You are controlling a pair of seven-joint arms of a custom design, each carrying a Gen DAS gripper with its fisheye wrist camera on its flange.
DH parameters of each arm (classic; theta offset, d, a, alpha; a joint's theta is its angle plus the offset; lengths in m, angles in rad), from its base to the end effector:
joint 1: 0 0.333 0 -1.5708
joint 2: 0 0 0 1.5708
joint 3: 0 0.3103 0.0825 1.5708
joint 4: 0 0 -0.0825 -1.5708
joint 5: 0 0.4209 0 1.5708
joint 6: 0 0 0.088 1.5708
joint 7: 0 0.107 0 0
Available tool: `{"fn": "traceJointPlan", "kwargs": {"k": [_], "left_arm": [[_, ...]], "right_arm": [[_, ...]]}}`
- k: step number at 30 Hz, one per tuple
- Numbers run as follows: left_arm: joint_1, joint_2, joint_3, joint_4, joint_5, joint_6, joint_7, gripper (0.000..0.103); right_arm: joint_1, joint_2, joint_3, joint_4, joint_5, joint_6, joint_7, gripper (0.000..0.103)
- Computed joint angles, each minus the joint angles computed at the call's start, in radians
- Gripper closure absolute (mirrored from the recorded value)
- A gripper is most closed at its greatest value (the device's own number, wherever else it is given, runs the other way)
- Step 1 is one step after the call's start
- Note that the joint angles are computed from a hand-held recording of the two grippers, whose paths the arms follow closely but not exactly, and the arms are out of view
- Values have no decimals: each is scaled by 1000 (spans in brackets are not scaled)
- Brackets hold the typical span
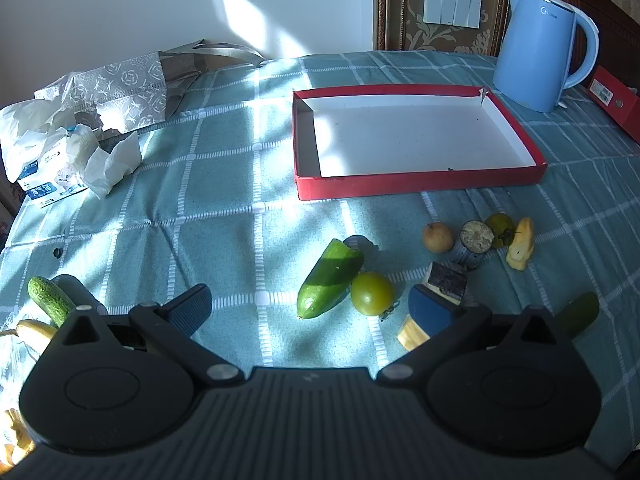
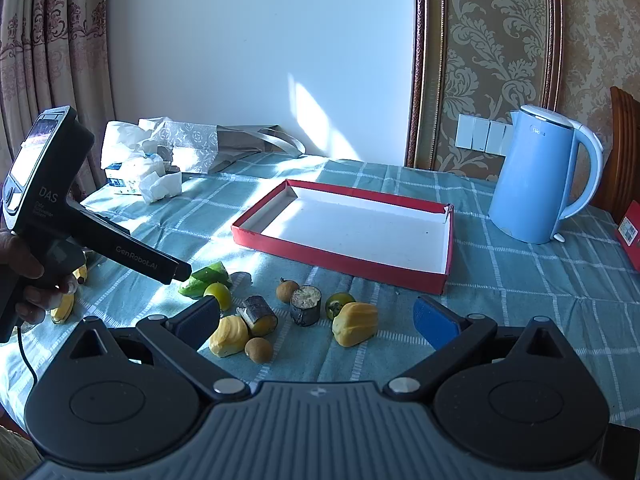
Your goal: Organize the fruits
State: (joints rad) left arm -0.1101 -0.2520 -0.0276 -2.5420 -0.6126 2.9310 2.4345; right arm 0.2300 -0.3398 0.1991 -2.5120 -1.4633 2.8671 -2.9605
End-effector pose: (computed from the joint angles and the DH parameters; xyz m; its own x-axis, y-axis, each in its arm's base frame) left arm 0.5007 -0.0324 0.3972 -0.4024 -0.9121 -0.0785 -0.6902 0.3585 -0.6286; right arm 0.4110 0.2488 0.4093 0.0291 -0.9994 -0.0172 -0.5547 -0.0018 -0.8321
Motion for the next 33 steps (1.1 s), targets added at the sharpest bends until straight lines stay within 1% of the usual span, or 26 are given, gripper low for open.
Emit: {"fn": "traceJointPlan", "kwargs": {"k": [4, 16, 20, 23, 24, 27, 30, 33], "left_arm": [[9, 0, -10, 2, 22, -4, -23, 0], [3, 2, -4, 3, 30, -4, -29, 0], [-15, 15, 13, 8, 5, 12, 41, 0], [-48, 32, 43, 18, -63, 23, 157, 0], [-49, 44, 45, 26, -77, 23, 185, 0], [-19, 88, 25, 60, -74, 10, 199, 0], [6, 137, 14, 113, -96, -40, 252, 0], [44, 188, -14, 161, -55, -77, 283, 0]], "right_arm": [[0, -1, -1, -2, 5, 1, -2, 0], [0, 2, -2, -2, 15, 4, -15, 0], [0, 2, -2, -11, 37, 3, -33, 0], [-1, -3, 0, -19, 58, -1, -43, 0], [-1, -4, 2, -20, 67, -3, -50, 0], [-1, -4, 8, -22, 94, -12, -74, 0], [-1, 0, 13, -21, 118, -21, -95, 0], [1, 6, 18, -16, 144, -32, -114, 0]]}}
